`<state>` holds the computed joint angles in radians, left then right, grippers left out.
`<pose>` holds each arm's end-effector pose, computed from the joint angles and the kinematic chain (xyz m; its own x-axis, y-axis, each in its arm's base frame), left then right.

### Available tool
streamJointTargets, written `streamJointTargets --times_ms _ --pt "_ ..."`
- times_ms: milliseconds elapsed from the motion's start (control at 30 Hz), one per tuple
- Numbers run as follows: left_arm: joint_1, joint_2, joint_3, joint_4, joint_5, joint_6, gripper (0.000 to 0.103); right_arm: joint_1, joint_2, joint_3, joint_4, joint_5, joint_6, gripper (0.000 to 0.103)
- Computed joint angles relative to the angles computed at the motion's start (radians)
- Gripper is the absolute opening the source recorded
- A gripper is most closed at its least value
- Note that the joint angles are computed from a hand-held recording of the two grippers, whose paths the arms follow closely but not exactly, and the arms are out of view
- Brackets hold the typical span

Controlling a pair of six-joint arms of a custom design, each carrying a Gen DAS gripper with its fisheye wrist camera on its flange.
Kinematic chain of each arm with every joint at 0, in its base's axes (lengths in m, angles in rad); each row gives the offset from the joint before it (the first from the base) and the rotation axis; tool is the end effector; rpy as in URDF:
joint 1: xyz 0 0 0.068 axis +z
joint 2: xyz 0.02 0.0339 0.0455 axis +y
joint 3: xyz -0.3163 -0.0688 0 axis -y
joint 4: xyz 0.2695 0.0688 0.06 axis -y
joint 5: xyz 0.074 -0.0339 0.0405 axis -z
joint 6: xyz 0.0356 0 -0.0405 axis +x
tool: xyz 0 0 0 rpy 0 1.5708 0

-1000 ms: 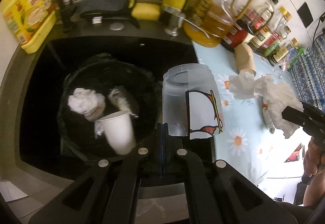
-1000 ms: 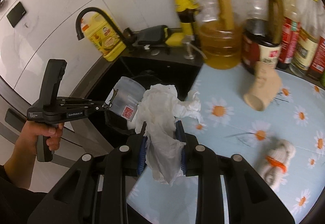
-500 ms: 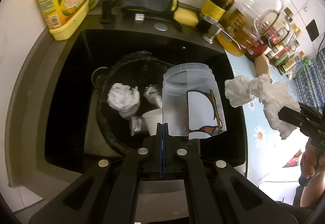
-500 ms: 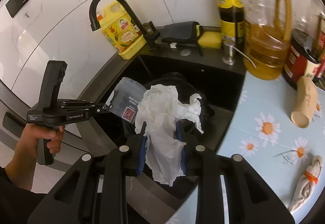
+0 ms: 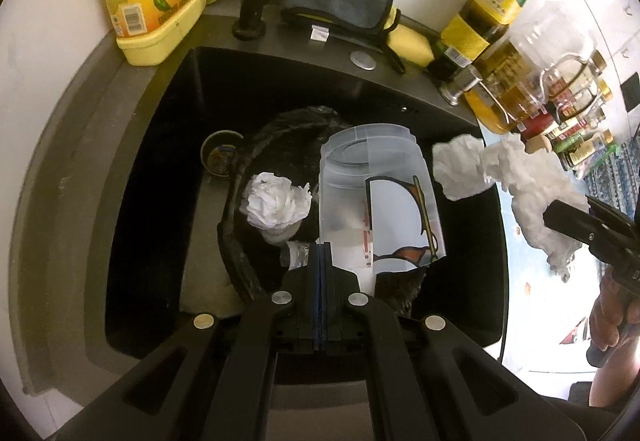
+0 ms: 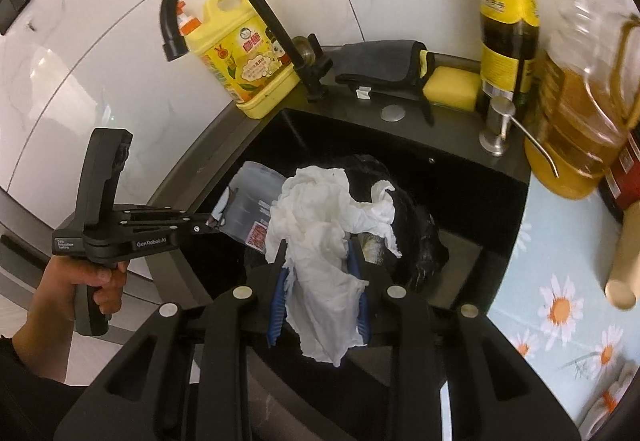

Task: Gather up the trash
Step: 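Lower the clear cup into the bin with the left tool while the right tool lowers the towel, then open both tools to drop the clear cup and paper towel into the bin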

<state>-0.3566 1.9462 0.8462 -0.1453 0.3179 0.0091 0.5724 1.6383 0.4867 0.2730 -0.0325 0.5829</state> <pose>0.3205 -0.1313 0.0927 -0.8840 0.3385 -0.3225 0.4333 0.8522 -0.2932 0.2312 0.1503 0.1230 -0.8479 0.1081 -0.5191 -0.1103 0.9216 0.3722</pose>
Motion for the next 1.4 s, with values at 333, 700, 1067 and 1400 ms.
streamJointTargets --times_ms 333,700,1067,1400 --pt "0.003 0.139 0.107 -0.048 -0.004 -0.014 0.000 -0.096 0.184 0.131 -0.011 -0.120 -0.067 0.030" --pt "0.013 0.240 0.184 -0.153 -0.024 -0.020 0.027 -0.110 0.302 0.222 -0.026 -0.153 -0.091 0.061" --pt "0.013 0.225 0.178 -0.144 -0.029 -0.007 0.027 -0.109 0.241 0.189 -0.042 -0.117 -0.071 0.061" --pt "0.014 0.129 0.100 -0.099 -0.022 0.008 0.034 -0.042 0.117 0.092 -0.033 -0.014 0.004 0.061"
